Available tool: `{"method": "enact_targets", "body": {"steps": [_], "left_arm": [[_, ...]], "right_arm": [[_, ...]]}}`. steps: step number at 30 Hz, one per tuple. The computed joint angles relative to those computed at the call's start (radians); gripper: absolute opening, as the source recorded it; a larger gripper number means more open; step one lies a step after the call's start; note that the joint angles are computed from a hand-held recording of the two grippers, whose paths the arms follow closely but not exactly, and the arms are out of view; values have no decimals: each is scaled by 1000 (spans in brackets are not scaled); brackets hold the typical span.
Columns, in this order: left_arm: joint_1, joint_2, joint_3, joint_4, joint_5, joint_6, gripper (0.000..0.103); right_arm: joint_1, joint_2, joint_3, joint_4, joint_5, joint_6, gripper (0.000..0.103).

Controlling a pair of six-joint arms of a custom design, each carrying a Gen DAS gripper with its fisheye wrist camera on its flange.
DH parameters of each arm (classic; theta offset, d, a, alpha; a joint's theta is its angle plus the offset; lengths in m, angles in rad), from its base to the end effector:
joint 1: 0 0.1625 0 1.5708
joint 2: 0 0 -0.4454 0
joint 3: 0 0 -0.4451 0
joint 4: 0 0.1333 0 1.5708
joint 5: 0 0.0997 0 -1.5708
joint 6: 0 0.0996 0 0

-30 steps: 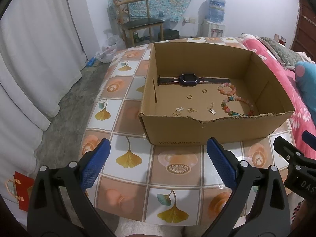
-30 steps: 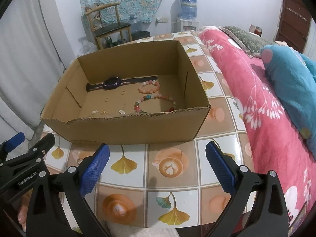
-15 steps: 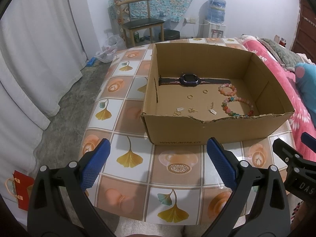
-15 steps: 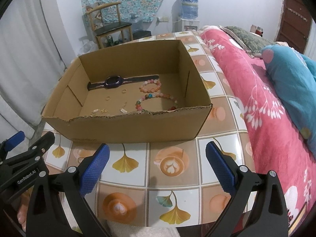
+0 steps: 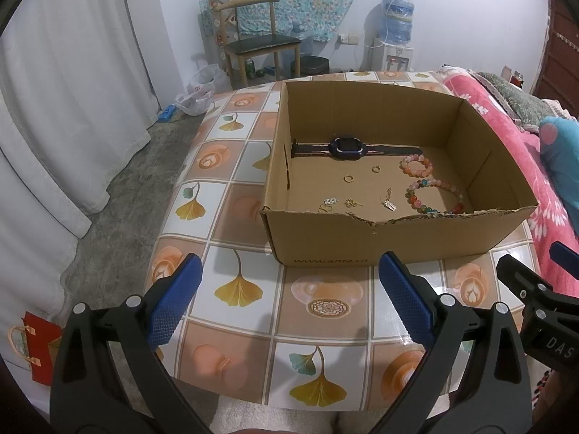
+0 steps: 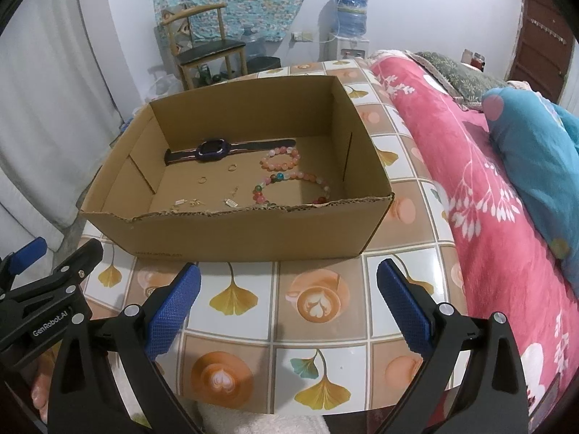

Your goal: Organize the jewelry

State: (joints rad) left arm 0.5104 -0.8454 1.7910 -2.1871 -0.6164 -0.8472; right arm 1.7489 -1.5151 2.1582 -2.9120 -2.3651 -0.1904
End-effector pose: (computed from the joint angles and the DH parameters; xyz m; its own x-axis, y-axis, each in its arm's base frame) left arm -0.4464 -0.4958 0.0481 -0.6533 0.0729 -0.7536 0.5076 0.7807 -0.3645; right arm 0.1502 -0.4832 0.3509 -0.7313 0.1785 0.6583 -0.2792 0.8022 -0.5277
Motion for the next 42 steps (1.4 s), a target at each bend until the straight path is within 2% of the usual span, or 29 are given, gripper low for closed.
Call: {"method": "enact_targets", "body": {"steps": [42], "left_arm": [[-1,-2,0,1,-1,-2,95]], "right_arm": [[-4,-4,-2,21,8,15,95]]}}
